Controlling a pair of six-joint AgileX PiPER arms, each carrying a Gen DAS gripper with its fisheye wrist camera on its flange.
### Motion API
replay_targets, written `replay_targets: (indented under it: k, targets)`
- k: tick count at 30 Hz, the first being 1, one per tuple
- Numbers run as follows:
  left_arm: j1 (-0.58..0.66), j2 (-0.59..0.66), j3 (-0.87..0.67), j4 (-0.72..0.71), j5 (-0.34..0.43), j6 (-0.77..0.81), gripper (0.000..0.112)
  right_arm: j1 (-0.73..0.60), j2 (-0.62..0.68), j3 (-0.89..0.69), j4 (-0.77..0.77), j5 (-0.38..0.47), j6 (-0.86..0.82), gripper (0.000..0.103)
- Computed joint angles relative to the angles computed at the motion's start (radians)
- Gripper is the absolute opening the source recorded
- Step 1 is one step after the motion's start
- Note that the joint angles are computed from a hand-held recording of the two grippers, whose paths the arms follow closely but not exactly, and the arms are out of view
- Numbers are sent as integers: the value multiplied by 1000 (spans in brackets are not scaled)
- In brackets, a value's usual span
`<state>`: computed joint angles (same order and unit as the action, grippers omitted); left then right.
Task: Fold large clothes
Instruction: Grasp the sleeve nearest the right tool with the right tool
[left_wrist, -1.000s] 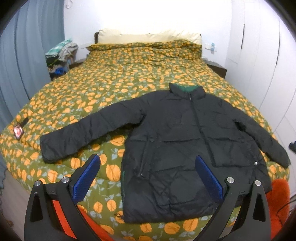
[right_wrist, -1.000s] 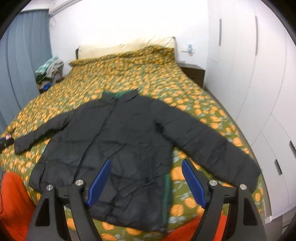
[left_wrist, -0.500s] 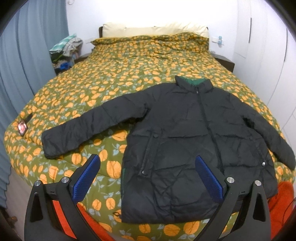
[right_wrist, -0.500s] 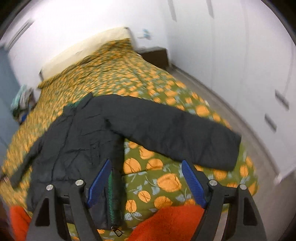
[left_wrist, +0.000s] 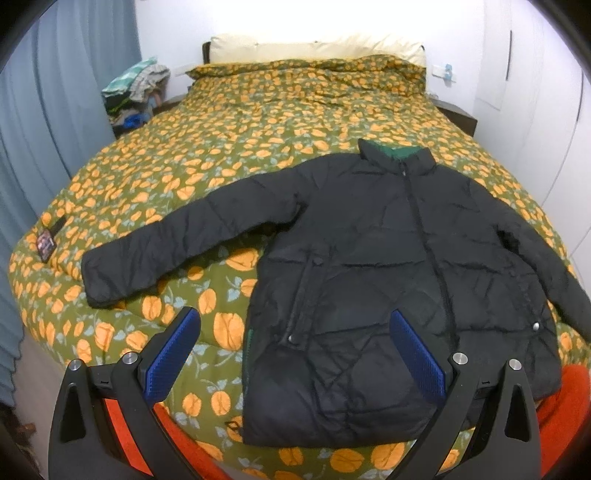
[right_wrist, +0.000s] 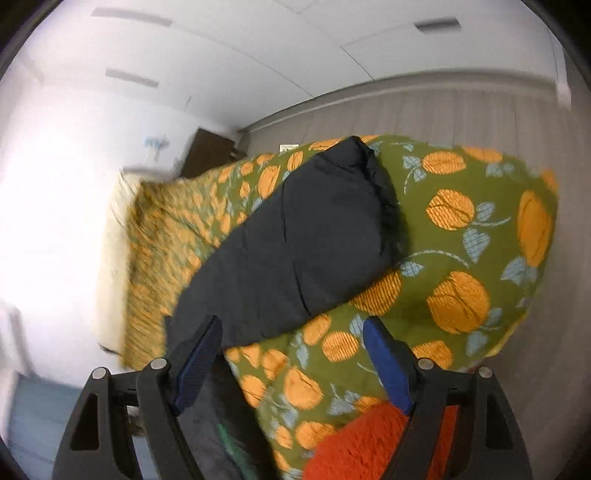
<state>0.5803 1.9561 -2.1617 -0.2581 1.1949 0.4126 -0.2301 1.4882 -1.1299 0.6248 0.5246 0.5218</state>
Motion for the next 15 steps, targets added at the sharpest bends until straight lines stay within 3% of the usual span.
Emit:
replay_targets:
  k: [2, 12, 14, 15]
  targets:
    - [-6, 4, 2, 8, 4, -5, 102, -25, 23, 11, 80, -18, -81, 80]
    - [-19, -11, 49, 36, -21, -3, 102, -33, 184, -51, 1, -89, 43, 80]
    - [-22, -7, 52, 48, -22, -7, 102, -27, 210, -79, -29, -98, 54, 62]
    - [-23, -7, 52, 53, -22, -7, 102, -29, 228, -112, -65, -71, 69, 38]
